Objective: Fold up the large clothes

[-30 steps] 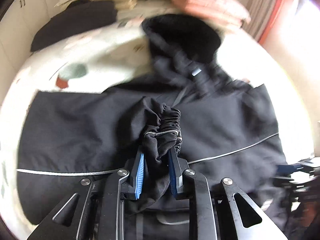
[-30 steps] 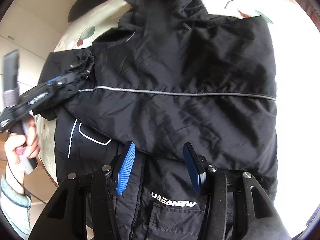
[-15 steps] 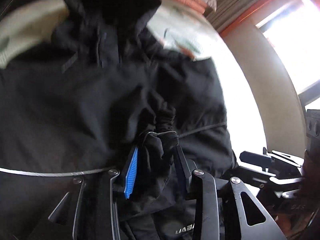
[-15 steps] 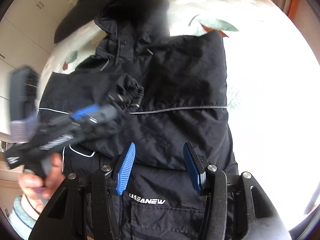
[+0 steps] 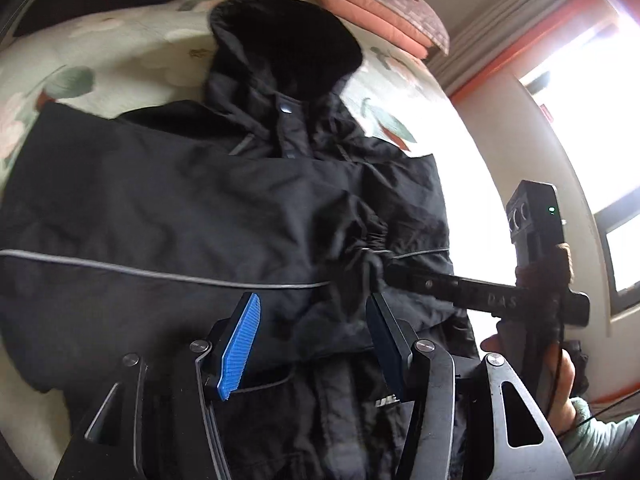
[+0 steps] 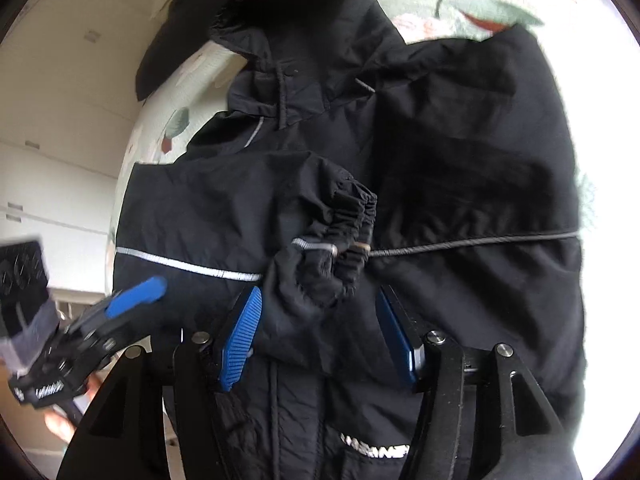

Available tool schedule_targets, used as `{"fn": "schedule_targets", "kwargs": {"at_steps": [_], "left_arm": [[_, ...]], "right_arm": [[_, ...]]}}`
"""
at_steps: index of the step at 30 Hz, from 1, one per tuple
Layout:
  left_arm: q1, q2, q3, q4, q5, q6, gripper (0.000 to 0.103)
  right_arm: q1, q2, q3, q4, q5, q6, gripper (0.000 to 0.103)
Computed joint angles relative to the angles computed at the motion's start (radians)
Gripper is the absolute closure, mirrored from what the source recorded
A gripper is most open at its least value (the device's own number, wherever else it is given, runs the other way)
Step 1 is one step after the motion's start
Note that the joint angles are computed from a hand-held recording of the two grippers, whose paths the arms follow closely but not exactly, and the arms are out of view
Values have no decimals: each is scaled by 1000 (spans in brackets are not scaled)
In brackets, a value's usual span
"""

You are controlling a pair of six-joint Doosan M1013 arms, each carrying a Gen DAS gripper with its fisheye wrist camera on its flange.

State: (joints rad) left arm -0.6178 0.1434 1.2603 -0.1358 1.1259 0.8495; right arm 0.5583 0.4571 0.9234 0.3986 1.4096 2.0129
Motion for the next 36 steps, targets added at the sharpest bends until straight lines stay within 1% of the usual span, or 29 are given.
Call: {"fn": "schedule_targets", "kwargs": {"at_steps": [3, 5, 6, 7, 8, 11, 14, 18, 19, 22, 24, 26, 27, 29, 31, 34, 35, 36], "left_arm": [[9, -26, 28, 35, 14, -38, 46], [17, -43, 47, 49, 9, -57, 46], [19, -48, 54, 52, 9, -66, 46], [21, -49, 56, 59, 10, -74, 46], [22, -49, 56, 68, 12, -81, 46], [23, -49, 48, 97, 32, -95, 46], [20, -53, 30, 156, 61, -101, 46], [25, -50, 6, 213, 80, -83, 46], [28, -44, 2, 216, 87, -76, 46], [45, -11, 6, 176, 130, -38, 46], [48, 16, 24, 158, 154, -15, 46], [35, 31, 43, 200, 168, 2, 46], [24, 34, 50, 235, 169, 21, 46], [24, 31, 53, 236, 167, 40, 46], [33, 26, 51, 215, 169, 61, 46], [48, 16, 25, 183, 189, 83, 46], [46, 13, 12, 201, 188, 102, 46], [45, 11, -3, 219, 179, 121, 46]], "right_arm": [[-8, 11, 14, 43, -14, 17, 40], [-11, 17, 22, 76, -24, 27, 41], [-11, 20, 24, 85, -27, 30, 48], [-10, 21, 26, 96, -36, 22, 58], [-6, 22, 20, 84, -33, 14, 65], [16, 19, -16, 3, -23, -3, 74], [28, -8, -47, -91, -24, -5, 77], [24, -62, -70, -299, 0, 40, 77], [19, -74, -65, -333, 8, 49, 77], [7, -77, -36, -376, 54, 67, 76], [11, -61, -3, -394, 86, 46, 74], [26, -41, 34, -439, 115, 12, 74], [29, -38, 59, -443, 108, 12, 71], [29, -40, 87, -442, 90, 24, 68], [32, -35, 65, -452, 113, 16, 67], [40, -31, -3, -478, 180, 44, 56], [45, -32, -36, -496, 193, 53, 52], [51, -30, -68, -506, 187, 49, 50]]}}
